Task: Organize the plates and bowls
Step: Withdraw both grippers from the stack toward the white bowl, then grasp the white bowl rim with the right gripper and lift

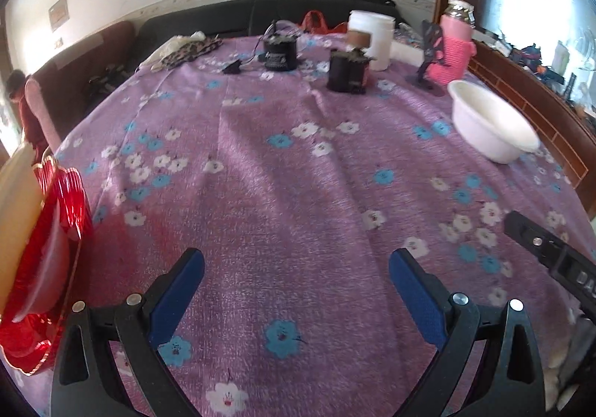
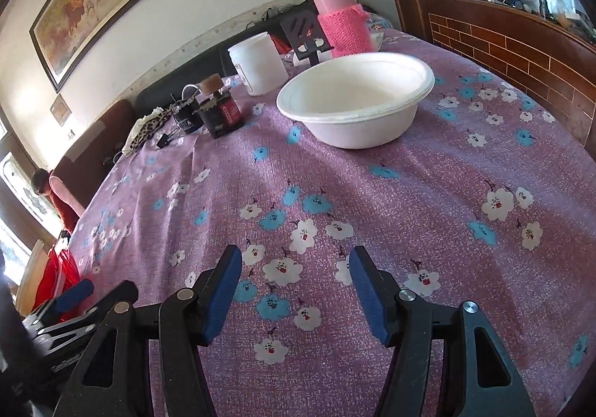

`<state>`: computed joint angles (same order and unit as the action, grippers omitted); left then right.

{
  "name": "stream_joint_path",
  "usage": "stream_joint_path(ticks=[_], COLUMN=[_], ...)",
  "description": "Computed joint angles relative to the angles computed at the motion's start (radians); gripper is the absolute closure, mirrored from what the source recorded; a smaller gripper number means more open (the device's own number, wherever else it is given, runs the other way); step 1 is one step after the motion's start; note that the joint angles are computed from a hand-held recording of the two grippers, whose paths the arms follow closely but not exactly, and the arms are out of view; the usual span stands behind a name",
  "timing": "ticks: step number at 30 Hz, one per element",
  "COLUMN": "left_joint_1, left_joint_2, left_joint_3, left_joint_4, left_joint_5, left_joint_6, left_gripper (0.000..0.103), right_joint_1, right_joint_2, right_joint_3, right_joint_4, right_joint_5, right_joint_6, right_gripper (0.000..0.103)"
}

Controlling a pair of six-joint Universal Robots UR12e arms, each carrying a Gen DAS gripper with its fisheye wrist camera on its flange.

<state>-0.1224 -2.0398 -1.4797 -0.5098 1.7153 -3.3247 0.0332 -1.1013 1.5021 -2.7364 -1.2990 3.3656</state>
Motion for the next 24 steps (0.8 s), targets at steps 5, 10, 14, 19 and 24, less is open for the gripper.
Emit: stream_joint_path(ticks=[5, 10, 14, 19, 24], left_joint_1=[0.029, 0.022, 0.004, 0.005, 0.003], left_joint_2=[-0.008, -0.013, -0.024, -0.023, -0.023], left_joint_3=[0.014, 0.021, 0.043, 0.042, 0.041], left_joint_4=[-0.072, -0.089, -0.131, -0.131, -0.130], left_joint_5=[-0.098, -0.083, -0.022, -0.020, -0.014], left_joint_6=[-0.046, -0.028, 0.011, 0.014, 0.014], left_gripper=[0.004, 0.000, 0.000, 0.000, 0.000], right_joint_1=[0.001, 0.002, 0.002, 0.000, -0.008], right_joint_2=[0.002, 0.007, 0.008, 0.008, 0.001], right_joint_3=[-0.006, -0.015, -0.018, -0.018, -0.006], right_joint_4=[0.023, 0.045, 0.053, 0.054, 0.032], right_joint_5=[0.000, -0.004, -0.007, -0.004, 0.001], right_joint_6=[-0.003, 0.002, 0.010, 0.016, 0.040], right_gripper=[0.039, 0.035, 0.034, 0.034, 0.034])
